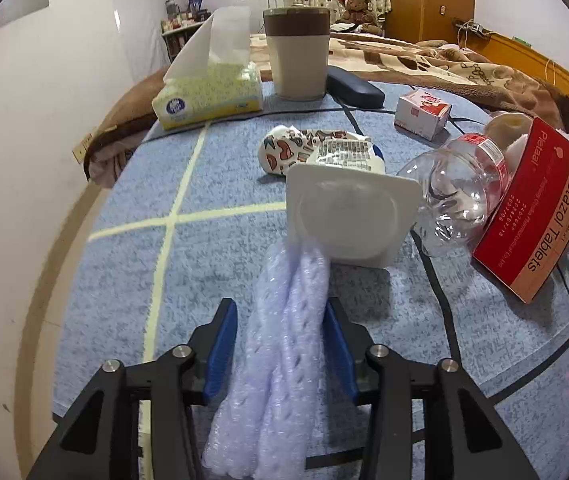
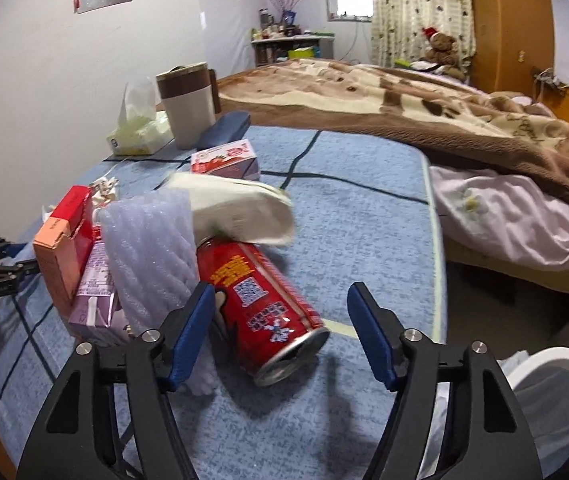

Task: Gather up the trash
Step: 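Grasp the lavender foam fruit net with the left tool while the right tool grasps the red soda can, then carry the red can with the right tool over the white wastebasket while the left tool carries the foam net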

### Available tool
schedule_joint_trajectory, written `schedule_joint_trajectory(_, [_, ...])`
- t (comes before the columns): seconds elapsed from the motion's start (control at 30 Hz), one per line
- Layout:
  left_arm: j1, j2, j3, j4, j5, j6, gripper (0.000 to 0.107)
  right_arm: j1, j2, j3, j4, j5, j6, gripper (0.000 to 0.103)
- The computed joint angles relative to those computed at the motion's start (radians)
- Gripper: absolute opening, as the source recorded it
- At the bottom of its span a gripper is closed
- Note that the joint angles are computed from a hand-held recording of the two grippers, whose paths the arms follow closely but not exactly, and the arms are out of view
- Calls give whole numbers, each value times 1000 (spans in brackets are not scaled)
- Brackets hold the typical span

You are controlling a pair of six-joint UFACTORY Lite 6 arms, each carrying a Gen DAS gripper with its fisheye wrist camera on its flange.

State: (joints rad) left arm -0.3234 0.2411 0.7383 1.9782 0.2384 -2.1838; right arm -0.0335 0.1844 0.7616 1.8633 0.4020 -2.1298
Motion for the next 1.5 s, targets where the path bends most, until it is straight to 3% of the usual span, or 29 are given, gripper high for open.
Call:
schedule_joint_trajectory(0.1, [-9,-10,-9,2,-5,-16,38,-4,19,19,-69,12,62,60])
schedule_joint_trajectory(0.7, [-63,-30,-15,-277,19,146,38,43,150,197,-464,30,380,60])
schedule_joint_trajectory(1.0, [-90,-43,-29,-270,44,87,28,44,111,140,-380,14,323,59])
schedule_joint_trajectory(1.2, [-115,-92,-70,-230,63,6,27,25,42,61,-269,24,230,57])
schedule_joint_trajectory(1.5, [-216,-231,-135,-328,110,34,26,-15,-72,-41,-234,44,197,55])
